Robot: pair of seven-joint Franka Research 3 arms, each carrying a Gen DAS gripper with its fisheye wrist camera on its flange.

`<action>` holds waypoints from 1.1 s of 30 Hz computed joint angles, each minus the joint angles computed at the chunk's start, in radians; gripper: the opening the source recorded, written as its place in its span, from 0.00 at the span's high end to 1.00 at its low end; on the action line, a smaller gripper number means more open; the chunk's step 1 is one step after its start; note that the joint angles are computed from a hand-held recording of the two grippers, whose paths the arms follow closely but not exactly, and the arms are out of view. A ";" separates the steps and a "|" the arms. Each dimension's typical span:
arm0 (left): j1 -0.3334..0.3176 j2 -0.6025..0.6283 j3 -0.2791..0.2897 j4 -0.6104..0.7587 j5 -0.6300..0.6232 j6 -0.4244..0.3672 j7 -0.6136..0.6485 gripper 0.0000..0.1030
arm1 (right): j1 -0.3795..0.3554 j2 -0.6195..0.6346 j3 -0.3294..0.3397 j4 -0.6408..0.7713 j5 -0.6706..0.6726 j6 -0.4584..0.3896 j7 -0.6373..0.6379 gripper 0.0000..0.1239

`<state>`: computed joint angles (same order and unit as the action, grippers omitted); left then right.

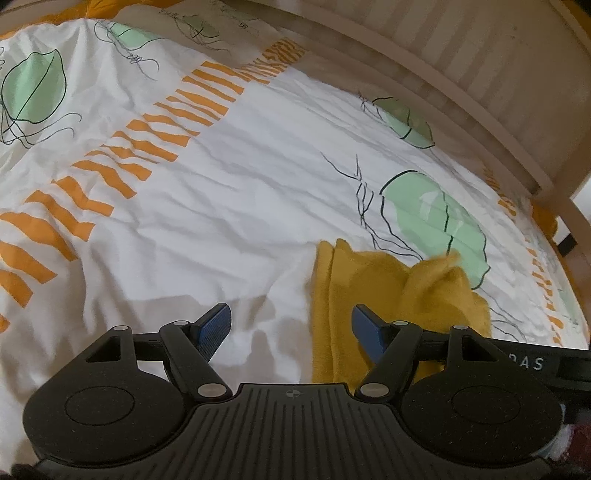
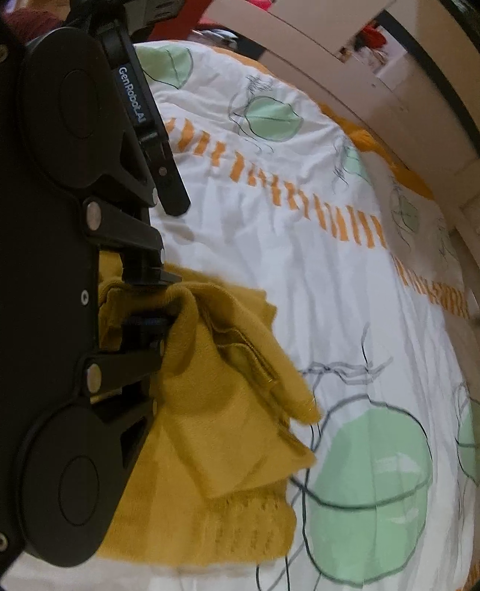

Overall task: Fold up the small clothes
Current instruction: 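Fold the lifted sweater half over onto the rest with the right tool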

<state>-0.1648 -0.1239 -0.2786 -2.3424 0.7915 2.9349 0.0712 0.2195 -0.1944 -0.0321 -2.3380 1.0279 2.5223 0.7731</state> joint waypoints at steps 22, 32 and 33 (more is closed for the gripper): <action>-0.012 0.008 0.001 0.010 0.022 -0.010 0.007 0.32 | 0.043 -0.303 -0.032 -0.292 0.132 0.066 -0.448 0.62; -0.024 0.014 0.003 0.009 -0.026 -0.003 0.065 0.32 | 0.251 -0.335 0.003 -0.389 0.225 0.347 -0.755 0.58; -0.028 0.015 0.004 0.010 -0.036 -0.001 0.078 0.32 | 0.267 -0.324 -0.001 -0.387 0.240 0.375 -0.781 0.58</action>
<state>-0.1929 -0.1091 -0.2741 -2.3325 0.7554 2.9341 0.1496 0.4866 -0.5187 -0.0331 -2.7249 1.2681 2.8971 -0.0077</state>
